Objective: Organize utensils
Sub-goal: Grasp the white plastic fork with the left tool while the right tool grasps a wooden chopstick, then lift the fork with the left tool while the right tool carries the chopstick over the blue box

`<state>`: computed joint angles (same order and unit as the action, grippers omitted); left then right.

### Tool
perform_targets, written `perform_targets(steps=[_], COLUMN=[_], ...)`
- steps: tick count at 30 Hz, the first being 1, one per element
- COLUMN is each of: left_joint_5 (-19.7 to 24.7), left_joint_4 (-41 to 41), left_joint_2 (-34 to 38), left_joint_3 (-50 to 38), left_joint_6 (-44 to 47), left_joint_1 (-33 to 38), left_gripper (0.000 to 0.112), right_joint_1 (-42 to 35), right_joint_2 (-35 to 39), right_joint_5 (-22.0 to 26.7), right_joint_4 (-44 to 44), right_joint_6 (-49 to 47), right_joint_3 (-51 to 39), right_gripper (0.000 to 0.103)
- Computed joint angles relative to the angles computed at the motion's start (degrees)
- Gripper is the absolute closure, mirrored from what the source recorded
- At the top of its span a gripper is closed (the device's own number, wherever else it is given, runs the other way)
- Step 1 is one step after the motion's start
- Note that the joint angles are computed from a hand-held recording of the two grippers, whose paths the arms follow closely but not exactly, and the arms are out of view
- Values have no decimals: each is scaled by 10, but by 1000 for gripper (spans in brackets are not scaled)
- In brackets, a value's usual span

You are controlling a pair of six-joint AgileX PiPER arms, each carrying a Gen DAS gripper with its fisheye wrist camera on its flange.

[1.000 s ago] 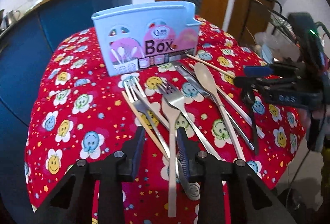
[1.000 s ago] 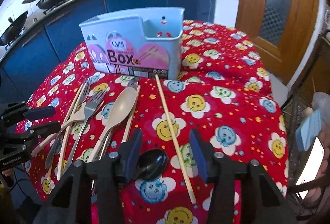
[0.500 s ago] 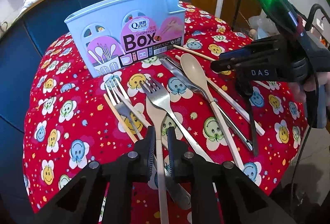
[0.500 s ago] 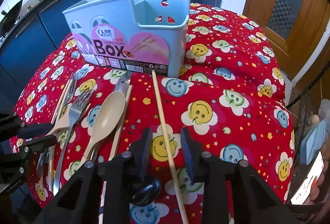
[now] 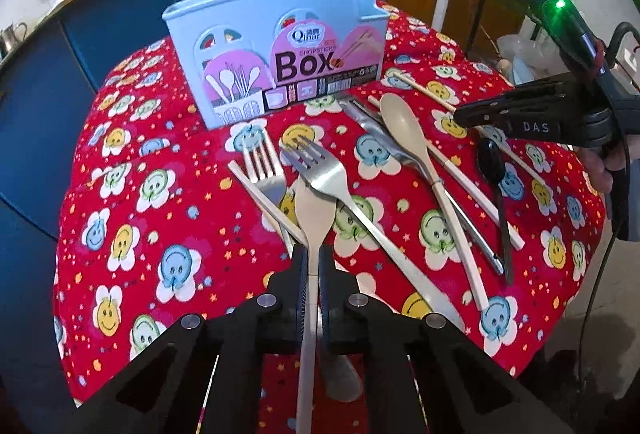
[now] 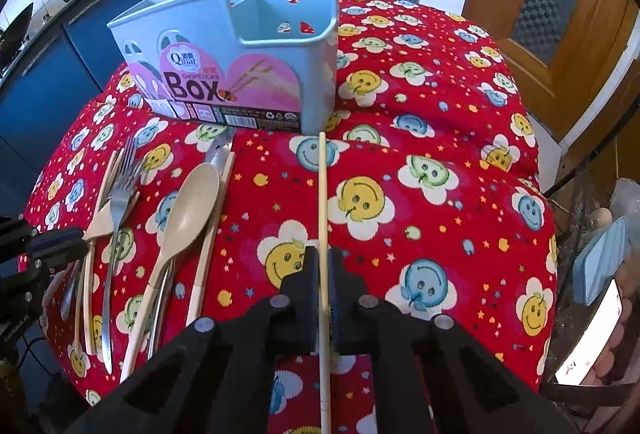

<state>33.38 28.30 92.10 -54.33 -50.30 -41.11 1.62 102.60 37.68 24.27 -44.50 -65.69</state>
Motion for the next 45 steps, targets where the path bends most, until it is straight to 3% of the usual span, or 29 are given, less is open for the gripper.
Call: perform_targets(steps=[11,20,25,29,37,40,45], left_joint_5=[57,24,19,15,-69,-104,-79], left_joint_4=[-84,-102,-119,-86,-18,2,-31], left_joint_2=[31,-20,-67,-104,-182,-183,-124], left_joint_3=[-56,-9,24,49,99,101,74], left_joint_6=[106,101,94,45,-53,-83,-57], left_joint_1=[22,30,40,39,46,57,74], left_gripper=[100,107,107,107,107,107,107], right_joint_1=[5,12,-13,-32,-66,-73,-76], right_joint_2=[38,40,7,-29,-98,-110,-110], right_joint_5=[62,52,45,40,55,65,86], right_joint_4=[-32,-34,48,125,306,367,392], right_joint_6=[47,41,-22,-84,-227,-273,-282], right_joint_3=[-64,-66,-29,2,61,74,78], right_gripper=[96,97,97,97,97,97,97])
